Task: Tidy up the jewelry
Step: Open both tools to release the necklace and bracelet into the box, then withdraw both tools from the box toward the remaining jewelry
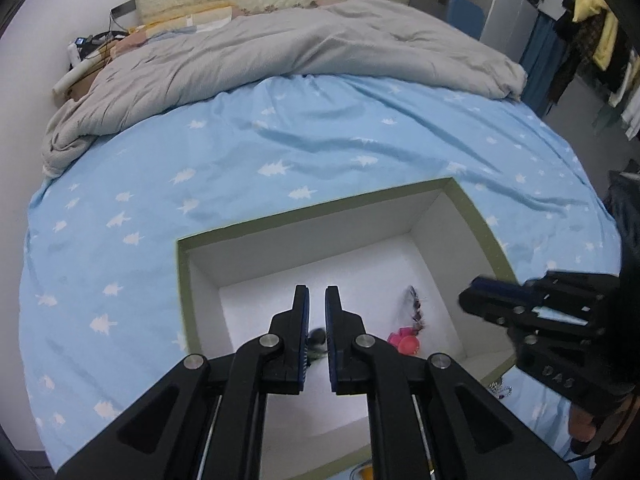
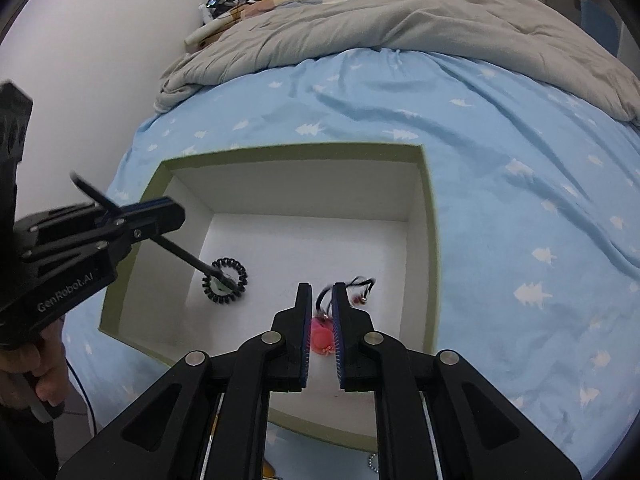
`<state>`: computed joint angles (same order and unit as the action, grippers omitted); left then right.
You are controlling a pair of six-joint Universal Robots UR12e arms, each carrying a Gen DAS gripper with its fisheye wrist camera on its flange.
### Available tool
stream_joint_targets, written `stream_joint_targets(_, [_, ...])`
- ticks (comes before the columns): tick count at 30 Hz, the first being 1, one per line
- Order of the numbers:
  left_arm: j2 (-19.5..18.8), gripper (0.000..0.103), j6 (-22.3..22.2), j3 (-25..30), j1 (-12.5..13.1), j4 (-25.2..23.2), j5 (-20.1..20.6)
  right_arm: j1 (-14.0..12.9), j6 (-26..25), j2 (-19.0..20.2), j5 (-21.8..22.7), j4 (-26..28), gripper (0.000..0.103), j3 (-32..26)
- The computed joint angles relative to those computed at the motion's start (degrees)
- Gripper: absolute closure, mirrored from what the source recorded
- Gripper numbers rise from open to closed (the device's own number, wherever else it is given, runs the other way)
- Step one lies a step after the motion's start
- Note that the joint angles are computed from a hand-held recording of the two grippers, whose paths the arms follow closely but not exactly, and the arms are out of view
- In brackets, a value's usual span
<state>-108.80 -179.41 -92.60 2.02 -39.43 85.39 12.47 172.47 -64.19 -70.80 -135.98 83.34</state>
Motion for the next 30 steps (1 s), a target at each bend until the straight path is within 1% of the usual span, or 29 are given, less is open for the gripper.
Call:
stream_joint_targets(1, [0.27,0.096,-0.17,-0.01,0.02,-0.23,0.18,-0.13,0.24,-0.30,0.29,-0.25,0.077,0.16])
stream_joint_targets(3, [0.93,0.095,-0.14,-0.02,-0.07,-0.45,0.88,-0.37,0.47,-0.85,0.89,-0.76,0.077,0.39])
stream_joint_targets(4, [1.30,0.093,-0.07,-0.02,-0.08,-0.61,0.98,-0.52,0.50,-1.35,1.24,-1.19,0.077,0.67])
stream_joint_targets(5, [1.75,0.077,-0.28,-0.13,-0.03,-0.54,0.89,-0.63,0.51,-1.90,1.43,-1.75,0.077,1.02])
stream_joint_targets(6, [2.32,0.064,-0.56,-0.39,-0.05,-0.11,1.01,-0.61,0.55,-2.15,1.33,-1.99,0.077,1.04])
stream_joint_targets(7, [3.03,0.042,-0.78,-0.88,-0.17,1.06,1.64,-0.69,0.48,-2.77,1.31,-2.43,0.076,1.42])
stream_joint_targets(8, [3.54,0.038,-0.73,-1.31,-0.33,2.25,2.32,-0.76,0.41,-3.25,1.39,-2.75,0.076,1.71])
stream_joint_targets(10, [5.06,0.038,-0.87,-2.21,-0.56,3.69,2.95,-0.98,0.18,-4.62,1.72,-3.64,0.076,2.68])
stream_joint_targets(12, [6.30,0.038,-0.88,-2.58,-0.46,3.60,1.89,-1.23,0.16,-6.00,2.22,-4.34,0.076,3.53])
stream_joint_targets(15, [8.55,0.038,-1.19,-3.86,-0.40,5.23,1.28,-1.64,0.54,-7.99,2.53,-6.29,0.076,5.01])
stream_joint_targets(18, [11.05,0.038,-2.17,-5.61,-0.10,6.87,-0.30,-2.12,0.94,-10.27,2.96,-8.97,0.076,7.00])
stream_joint_targets(21, [13.43,0.038,-1.30,-7.76,-0.36,9.30,-0.48,-2.43,1.12,-12.92,2.93,-12.77,0.076,9.98])
stream_joint_targets(25, [16.54,0.038,-2.41,-11.30,-0.34,12.94,-2.25,-2.37,0.25,-16.09,1.70,-18.15,0.075,14.43])
stream_joint_targets(30, [20.24,0.038,-2.81,-16.38,-0.55,17.82,-3.30,-2.64,0.78,-19.91,2.25,-25.21,0.075,20.83])
